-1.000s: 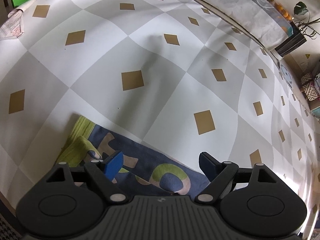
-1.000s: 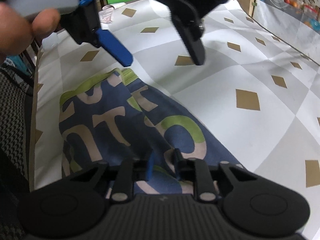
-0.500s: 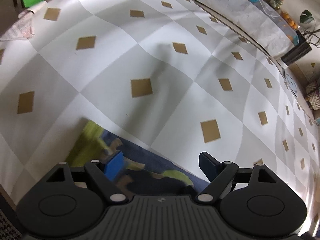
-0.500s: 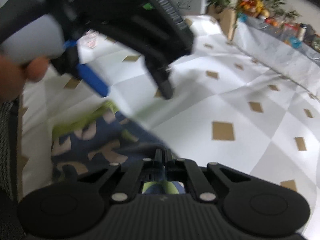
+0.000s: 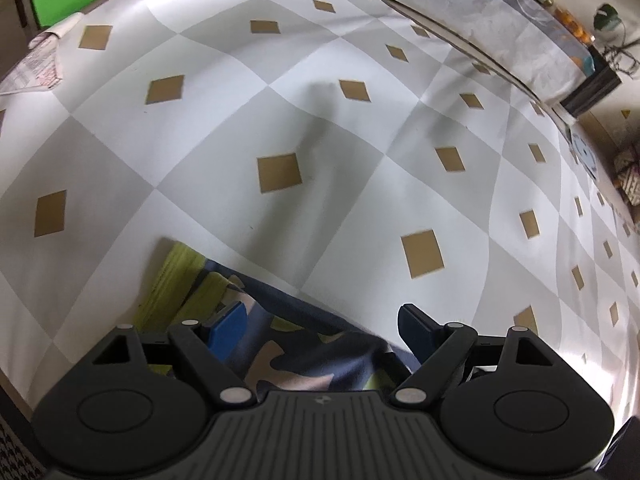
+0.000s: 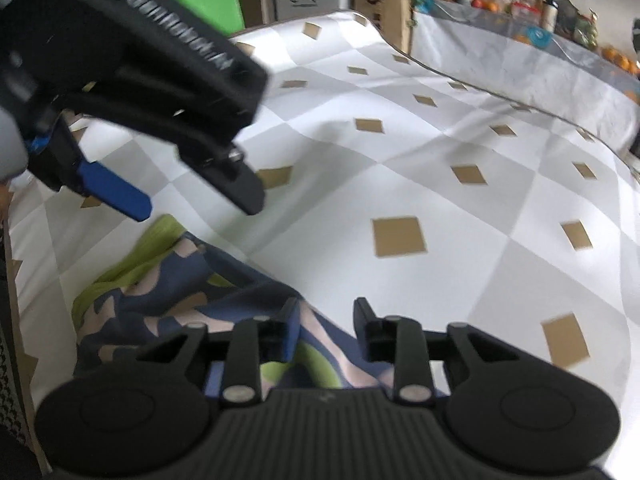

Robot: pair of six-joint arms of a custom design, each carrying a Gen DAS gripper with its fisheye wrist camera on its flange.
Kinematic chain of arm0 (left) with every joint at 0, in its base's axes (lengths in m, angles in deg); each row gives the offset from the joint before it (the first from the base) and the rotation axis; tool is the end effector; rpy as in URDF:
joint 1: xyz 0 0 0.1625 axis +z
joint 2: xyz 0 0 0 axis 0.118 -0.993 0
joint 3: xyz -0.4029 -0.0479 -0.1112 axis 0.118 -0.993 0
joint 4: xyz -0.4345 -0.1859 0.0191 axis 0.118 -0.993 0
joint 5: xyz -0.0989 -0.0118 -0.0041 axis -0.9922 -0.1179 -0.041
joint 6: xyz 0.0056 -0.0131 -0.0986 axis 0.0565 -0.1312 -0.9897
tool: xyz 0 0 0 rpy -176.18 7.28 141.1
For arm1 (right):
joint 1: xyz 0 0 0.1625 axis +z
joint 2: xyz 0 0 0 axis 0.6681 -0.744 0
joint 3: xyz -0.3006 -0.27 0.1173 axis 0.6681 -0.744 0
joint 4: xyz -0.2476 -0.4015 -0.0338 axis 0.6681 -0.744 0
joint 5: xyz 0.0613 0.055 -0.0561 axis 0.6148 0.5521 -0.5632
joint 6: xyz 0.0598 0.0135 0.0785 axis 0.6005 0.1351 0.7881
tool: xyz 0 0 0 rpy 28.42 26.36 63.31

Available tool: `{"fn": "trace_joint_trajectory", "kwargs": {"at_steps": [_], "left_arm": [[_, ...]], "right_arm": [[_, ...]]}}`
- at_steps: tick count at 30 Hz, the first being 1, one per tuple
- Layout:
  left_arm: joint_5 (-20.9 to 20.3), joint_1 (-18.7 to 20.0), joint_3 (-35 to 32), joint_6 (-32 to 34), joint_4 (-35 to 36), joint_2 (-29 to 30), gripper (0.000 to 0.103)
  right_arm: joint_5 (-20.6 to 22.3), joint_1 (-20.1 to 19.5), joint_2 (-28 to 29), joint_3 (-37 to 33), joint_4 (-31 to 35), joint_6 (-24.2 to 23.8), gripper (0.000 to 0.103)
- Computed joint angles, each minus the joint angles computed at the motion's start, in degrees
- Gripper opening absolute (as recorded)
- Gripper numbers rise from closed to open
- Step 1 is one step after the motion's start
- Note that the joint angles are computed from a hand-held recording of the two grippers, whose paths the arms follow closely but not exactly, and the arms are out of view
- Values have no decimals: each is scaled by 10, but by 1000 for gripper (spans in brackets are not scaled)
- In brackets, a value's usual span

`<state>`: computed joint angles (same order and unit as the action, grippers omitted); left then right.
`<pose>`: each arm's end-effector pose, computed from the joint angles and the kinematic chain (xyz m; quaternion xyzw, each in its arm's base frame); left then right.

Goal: Fold clothes

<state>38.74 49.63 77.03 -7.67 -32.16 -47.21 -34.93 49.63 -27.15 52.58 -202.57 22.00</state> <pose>-0.3043 -0.8301 0.1074 -0.1462 0.9067 -0.2685 0.2906 0.1261 -0.8316 0.1973 0.3613 -0.8812 0.1885 0.2395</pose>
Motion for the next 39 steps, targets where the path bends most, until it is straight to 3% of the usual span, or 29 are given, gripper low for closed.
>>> {"fn": "trace_joint_trajectory", "kwargs": {"at_steps": [17,24,27,32,39], "left_arm": [[-45,-12,-49,71,43,54,82],[-80,-18,-63,135,41,73,82],[-97,-21,-73,156,48,84,82],[-112,-27,-92,187,64,105,82],[-120,-35,-106,221,76,123,82]], "right_arm": [[-65,-19,-61,14,46,50,41],[-104,-25,-89,19,75,52,45],[-119,-31,-104,18,95,76,46],[-123,-46,-129,15,130,118,48],[-129,-75,-153,19,113,115,51]]}}
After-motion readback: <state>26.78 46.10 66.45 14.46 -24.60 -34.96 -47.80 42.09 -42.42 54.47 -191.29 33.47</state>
